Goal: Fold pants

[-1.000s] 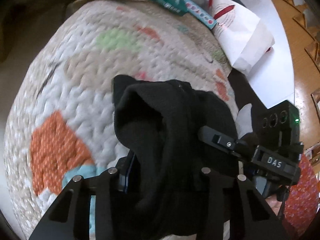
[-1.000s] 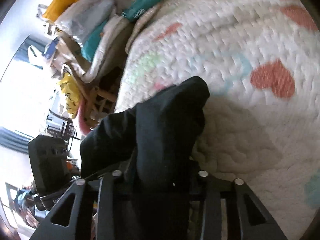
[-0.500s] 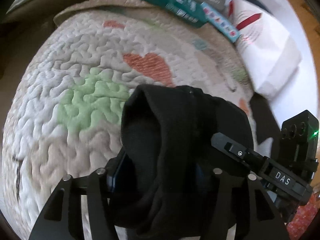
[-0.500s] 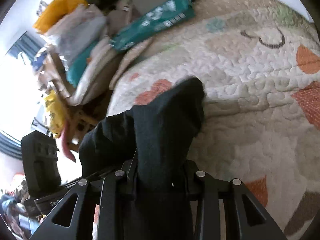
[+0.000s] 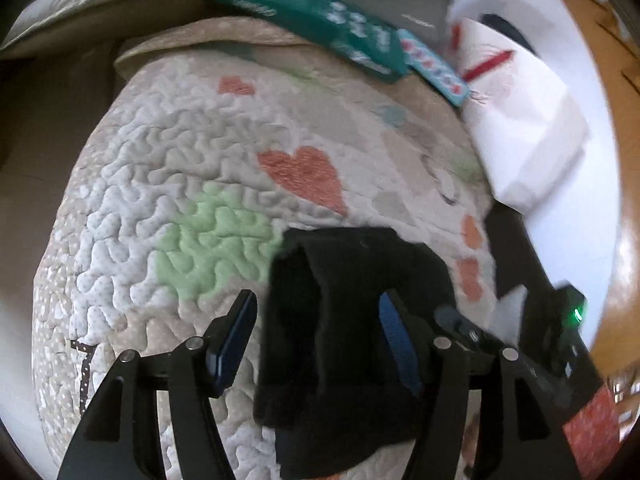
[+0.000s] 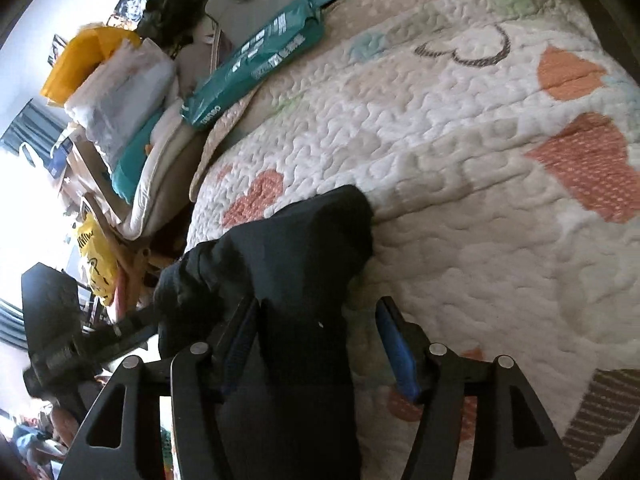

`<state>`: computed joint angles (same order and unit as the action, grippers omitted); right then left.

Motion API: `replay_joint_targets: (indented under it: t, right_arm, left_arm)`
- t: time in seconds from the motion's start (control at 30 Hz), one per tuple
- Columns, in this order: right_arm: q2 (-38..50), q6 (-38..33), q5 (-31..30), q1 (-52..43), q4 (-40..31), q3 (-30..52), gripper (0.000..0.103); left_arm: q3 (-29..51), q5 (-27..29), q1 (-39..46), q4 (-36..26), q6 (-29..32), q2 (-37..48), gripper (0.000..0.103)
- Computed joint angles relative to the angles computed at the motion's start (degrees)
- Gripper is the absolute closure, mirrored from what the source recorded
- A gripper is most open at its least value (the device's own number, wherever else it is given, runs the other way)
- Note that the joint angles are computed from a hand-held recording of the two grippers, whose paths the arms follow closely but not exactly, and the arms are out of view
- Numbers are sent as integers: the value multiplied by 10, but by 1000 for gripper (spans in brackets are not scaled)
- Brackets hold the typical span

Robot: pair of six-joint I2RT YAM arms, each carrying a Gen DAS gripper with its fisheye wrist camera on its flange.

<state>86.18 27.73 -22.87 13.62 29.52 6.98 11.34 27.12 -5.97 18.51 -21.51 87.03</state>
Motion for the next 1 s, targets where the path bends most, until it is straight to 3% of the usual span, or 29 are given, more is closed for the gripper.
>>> replay_joint_targets:
  t: [0.07,0.17,0.23,0.27,0.33,0.37,0.43,0.47,0.57,0.63,0.73,0.8,0.9,1.0]
  right_arm:
    - [5,-5,-5,-4,4,0,37]
    - [57,3,-17,2,38,12,37]
    - [130,1,-53,6,71,35,37]
    - [170,2,-70,8,86,50,34]
    - [245,19,-101,11,148,66,28]
    - [259,28,-103,10,182,61,32]
    - [249,24,-114,9,155,69,50]
    - [230,19,-113,11,136,65,58]
    - [145,23,-100,33,87,46,63]
    - [84,36,-86,61,51,42,63]
    - [-19,73,-54,123,-15,56,64]
    - [-45,97,-48,149,-23,68,64]
    - [-36,127,-46,181,-5,98,64]
    - [33,141,-30,199,24,141,64]
  left_arm:
    - [16,-6,-15,52,-37,74,39]
    - [15,62,-19,187,-73,211,32]
    - [-19,42,-51,319,-104,256,18]
    - [-22,20,-79,326,-104,252,17]
    - [-15,-41,-130,283,-98,219,15]
    - [-10,-61,-148,254,-93,201,17]
    - [-6,-44,-144,233,-84,192,52]
    - [-5,-9,-124,240,-79,204,54]
    - [-43,23,-89,262,-78,173,55]
    - [-69,32,-62,226,-67,101,55]
    - [-70,103,54,23,4,-84,53]
    - [-39,140,130,-111,70,-155,51]
    - [10,135,182,-182,128,-140,43]
    - [47,88,181,-137,146,-31,36]
